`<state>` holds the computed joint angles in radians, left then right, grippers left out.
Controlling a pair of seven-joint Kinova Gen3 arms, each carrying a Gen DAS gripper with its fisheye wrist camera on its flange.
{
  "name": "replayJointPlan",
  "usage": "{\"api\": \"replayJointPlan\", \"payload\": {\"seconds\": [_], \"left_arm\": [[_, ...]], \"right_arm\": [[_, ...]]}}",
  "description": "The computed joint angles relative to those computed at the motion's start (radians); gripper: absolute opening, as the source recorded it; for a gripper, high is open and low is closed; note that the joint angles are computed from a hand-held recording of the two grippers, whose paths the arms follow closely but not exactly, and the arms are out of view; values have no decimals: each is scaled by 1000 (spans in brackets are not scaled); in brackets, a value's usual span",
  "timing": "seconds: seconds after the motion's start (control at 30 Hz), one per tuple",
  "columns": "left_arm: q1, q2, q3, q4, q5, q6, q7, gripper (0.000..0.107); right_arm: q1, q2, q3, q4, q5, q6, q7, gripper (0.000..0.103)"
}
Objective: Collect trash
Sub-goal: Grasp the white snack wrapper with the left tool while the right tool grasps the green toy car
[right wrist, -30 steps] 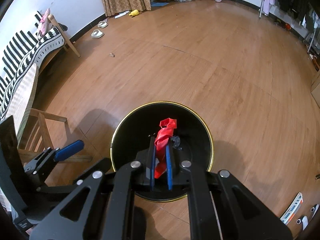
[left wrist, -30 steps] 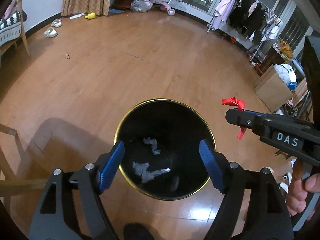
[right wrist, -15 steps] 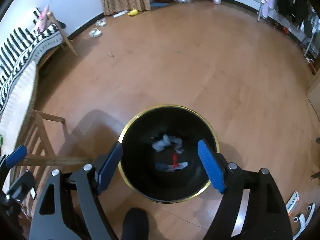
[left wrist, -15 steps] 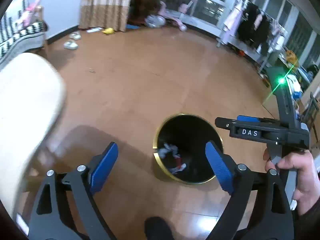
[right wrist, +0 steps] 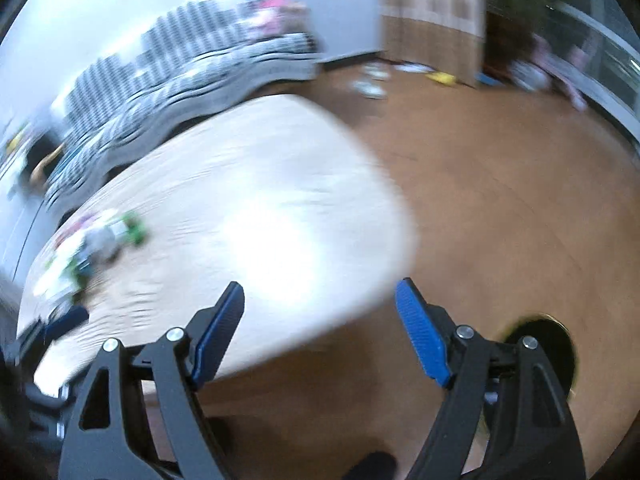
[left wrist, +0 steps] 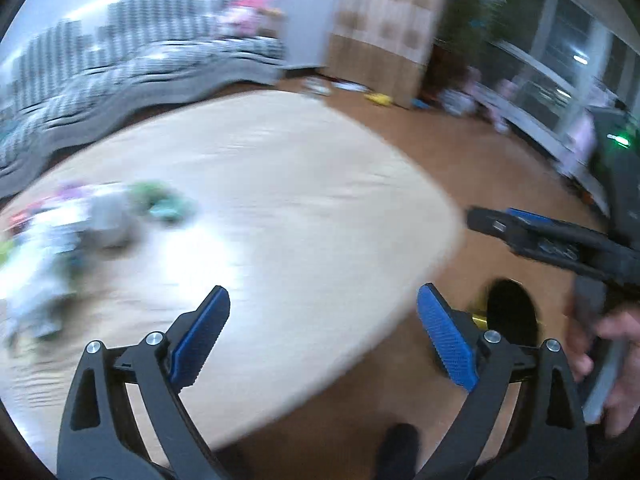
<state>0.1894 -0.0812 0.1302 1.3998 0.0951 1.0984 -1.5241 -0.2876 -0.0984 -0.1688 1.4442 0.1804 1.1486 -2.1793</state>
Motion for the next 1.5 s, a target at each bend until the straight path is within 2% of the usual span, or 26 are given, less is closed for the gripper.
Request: {"api": "replayJointPlan", "payload": {"seconds": [0.1, 0.17, 0.27, 0.4, 0.53, 0.67, 0.8, 1.0, 1.07, 1.2, 1.27, 1.33, 1.4, 1.5], "left_arm": [[-85, -54, -91, 50, -20, -18, -45, 92], [-145, -85, -144, 88, -39, -41, -87, 92], [-216, -102, -179, 112, -83, -47, -118, 92], [-296, -96, -258, 123, -42, -40, -185, 92], [-355, -81, -286, 97, 28, 1, -217, 92], [-377, -69, -253, 104, -11, -15, -219, 92], [-384, -65, -252, 114, -10, -28, -245, 92], [-416, -35, -276, 102, -6, -50, -306, 92], [-427, -11, -284, 98, -5, -58, -361, 92], [-454, 27, -252, 117, -60, -113, -404, 92], [-456, 52, -272, 112, -30, -125, -432, 92], [-480, 81, -282, 99, 25, -113, -468, 86], [-503, 106, -283, 83, 67, -87, -498, 69], [-526, 134, -274, 69, 101, -64, -522, 52]], "right_arm": [[-95, 114, -74, -109, 41, -5, -29, 76], [-159, 180, -84, -184, 49, 10, -26, 76], [-264, 275, -92, -290, 86, 38, -29, 76], [-375, 366, -75, -395, 113, 61, -10, 76], [-435, 427, -36, -472, 97, 86, 7, 76], [-466, 460, 10, -513, 65, 95, 19, 76], [-475, 461, 35, -520, 43, 76, 39, 76], [-459, 476, 46, -529, 6, 62, 49, 76], [-455, 495, 43, -545, -11, 64, 66, 76], [-463, 535, 46, -588, -32, 71, 88, 76], [-459, 553, 44, -609, -55, 58, 99, 76], [-453, 570, 40, -627, -84, 41, 108, 76], [-446, 588, 39, -655, -112, 41, 120, 76], [-442, 598, 54, -688, -127, 35, 115, 76]]}}
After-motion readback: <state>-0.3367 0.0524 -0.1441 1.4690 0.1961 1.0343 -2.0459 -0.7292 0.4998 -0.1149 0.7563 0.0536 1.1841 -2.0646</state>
